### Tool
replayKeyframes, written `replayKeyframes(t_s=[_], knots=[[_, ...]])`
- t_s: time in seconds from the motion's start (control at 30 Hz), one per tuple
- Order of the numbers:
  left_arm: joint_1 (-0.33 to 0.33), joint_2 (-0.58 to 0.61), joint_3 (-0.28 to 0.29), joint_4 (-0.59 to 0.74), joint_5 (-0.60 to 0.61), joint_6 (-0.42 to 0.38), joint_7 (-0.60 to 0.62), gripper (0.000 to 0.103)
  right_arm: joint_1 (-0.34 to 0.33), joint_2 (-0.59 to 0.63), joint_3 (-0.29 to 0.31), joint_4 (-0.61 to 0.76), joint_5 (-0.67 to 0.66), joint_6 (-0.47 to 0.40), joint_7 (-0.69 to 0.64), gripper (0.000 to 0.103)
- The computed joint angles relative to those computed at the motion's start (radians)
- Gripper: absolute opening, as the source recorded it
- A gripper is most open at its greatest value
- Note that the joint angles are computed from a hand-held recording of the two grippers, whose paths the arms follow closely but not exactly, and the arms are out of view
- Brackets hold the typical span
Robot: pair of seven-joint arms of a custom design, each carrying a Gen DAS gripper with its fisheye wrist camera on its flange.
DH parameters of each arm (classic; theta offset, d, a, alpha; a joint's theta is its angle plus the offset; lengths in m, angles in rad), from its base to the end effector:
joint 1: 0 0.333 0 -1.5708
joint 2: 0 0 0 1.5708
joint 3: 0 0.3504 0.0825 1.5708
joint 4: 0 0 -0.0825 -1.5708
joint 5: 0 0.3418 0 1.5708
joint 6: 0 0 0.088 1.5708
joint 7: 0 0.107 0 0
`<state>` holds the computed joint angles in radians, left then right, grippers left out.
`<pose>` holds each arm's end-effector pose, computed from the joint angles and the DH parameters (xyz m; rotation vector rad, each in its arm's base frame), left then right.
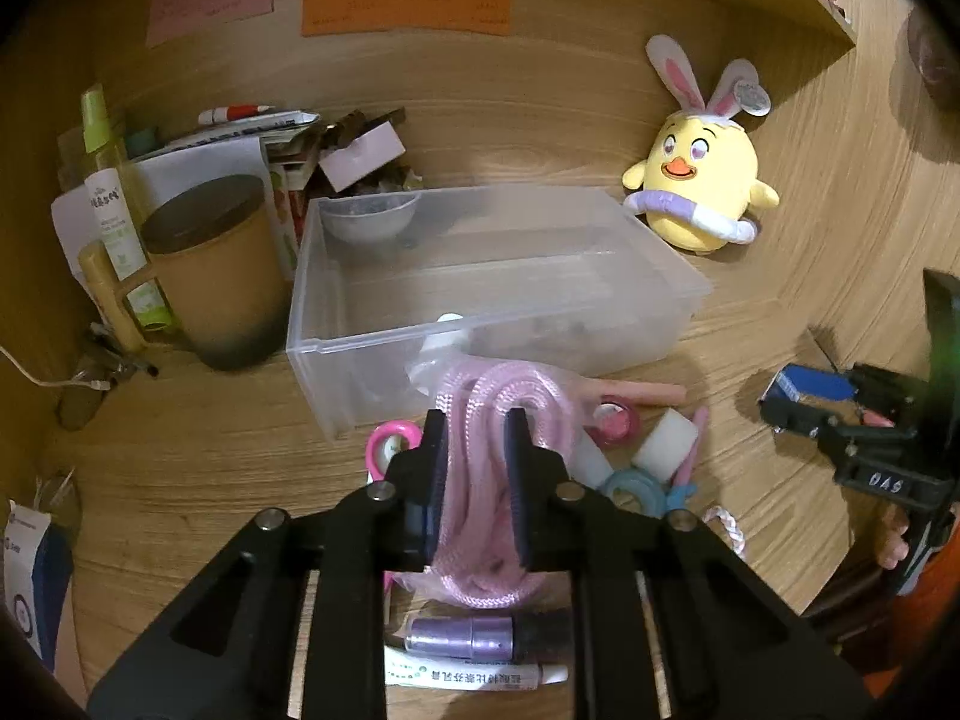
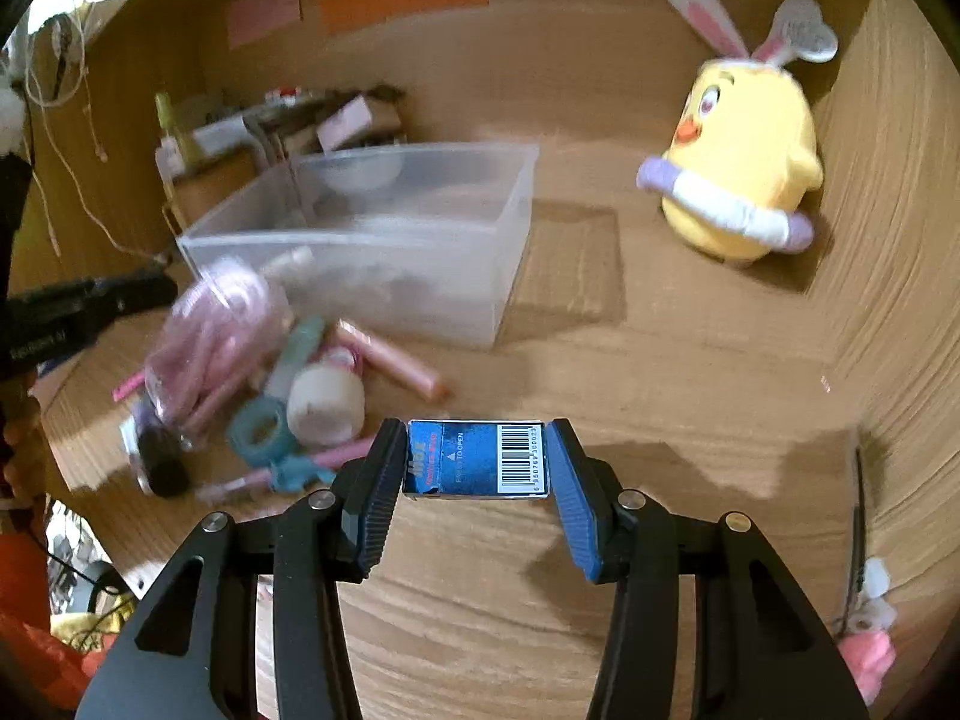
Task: Organize objects
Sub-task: 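Place the pink rope bag and blue card into the clear box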
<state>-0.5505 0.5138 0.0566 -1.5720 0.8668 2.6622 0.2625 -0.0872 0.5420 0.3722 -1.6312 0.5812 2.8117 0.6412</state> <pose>0.6099 -0.3628 0.4503 -1.8571 1.6328 -0.7766 0.6981 0.1187 0.4397 -2.1003 1.1008 -0.3957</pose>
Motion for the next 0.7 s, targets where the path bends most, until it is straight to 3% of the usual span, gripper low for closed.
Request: replayKeyframes(t_s=[0.07,0.13,0.27,0.4,0.5,0.57,0.7], knots=[[-0.006,0.019,-0.007,0.027,-0.017,-0.051,0.031,0.065,-0.014,0.000,0.022,0.006,0.023,-0.001,-0.020,0.044],[-0.015,0.032,-0.005,0.042,-0.019,-0.084,0.035,0.081,-0.024,0.000,0.038,0.013,0.048,-0.007,-0.039,0.044],[0.002,0.081,-0.037,0.092,-0.080,-0.105,0.129,0.081,-0.027,0.003,0.053,0.033,0.099,-0.022,-0.081,0.044],[-0.004,0.172,-0.046,0.222,-0.171,-0.209,0.245,0.081,-0.015,0.012,0.049,0.056,0.139,-0.038,-0.112,0.044],[-0.024,0.202,-0.013,0.265,-0.193,-0.220,0.243,0.077,-0.002,0.023,0.040,0.079,0.162,-0.051,-0.124,0.044],[-0.029,0.196,0.002,0.252,-0.192,-0.195,0.220,0.062,0.006,0.032,0.034,0.100,0.172,-0.067,-0.124,0.044],[-0.041,0.157,0.034,0.178,-0.171,-0.117,0.143,0.059,0.027,0.047,0.019,0.132,0.181,-0.071,-0.123,0.044]])
